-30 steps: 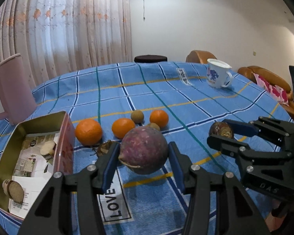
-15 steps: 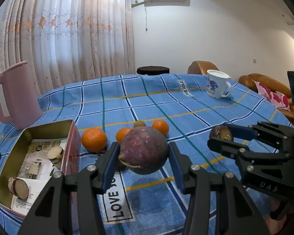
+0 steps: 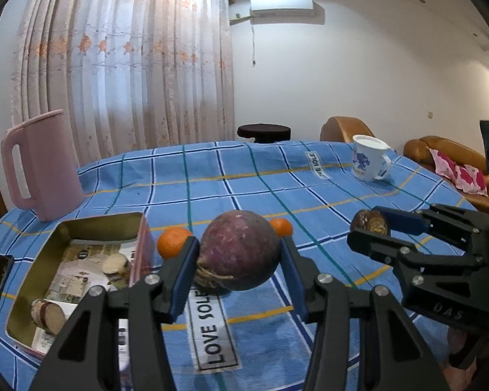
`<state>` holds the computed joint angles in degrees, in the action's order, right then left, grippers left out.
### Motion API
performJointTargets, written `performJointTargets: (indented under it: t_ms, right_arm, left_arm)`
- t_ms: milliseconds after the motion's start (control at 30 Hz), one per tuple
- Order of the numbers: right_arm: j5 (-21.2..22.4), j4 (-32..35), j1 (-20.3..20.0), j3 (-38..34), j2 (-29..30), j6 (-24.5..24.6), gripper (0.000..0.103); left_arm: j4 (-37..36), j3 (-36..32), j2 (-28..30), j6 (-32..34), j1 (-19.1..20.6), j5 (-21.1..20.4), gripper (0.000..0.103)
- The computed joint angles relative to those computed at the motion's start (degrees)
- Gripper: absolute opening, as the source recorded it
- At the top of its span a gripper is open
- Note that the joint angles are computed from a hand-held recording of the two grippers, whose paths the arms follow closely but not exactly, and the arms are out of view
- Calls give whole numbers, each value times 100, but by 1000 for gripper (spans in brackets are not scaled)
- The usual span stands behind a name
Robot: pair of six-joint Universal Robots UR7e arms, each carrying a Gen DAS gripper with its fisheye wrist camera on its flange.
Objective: Organize fruits
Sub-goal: 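Lift the beet and brown fruit and carry both over the tin box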
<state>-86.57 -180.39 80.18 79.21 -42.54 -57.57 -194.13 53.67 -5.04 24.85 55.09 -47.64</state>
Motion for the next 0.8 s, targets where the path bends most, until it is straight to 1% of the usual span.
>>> performJointTargets:
  t_ms: [167, 500, 800]
  right_arm:
    - [-2, 146, 116, -154, 95, -86, 41]
    - [179, 372, 338, -406, 264, -229, 41]
    - [272, 796, 510, -731, 441, -269, 41]
  left_arm:
    - [-134, 159, -153, -53, 20, 87, 52]
    - [-377, 258, -327, 20, 55, 371, 52]
    - [-467, 303, -446, 84, 103, 657, 52]
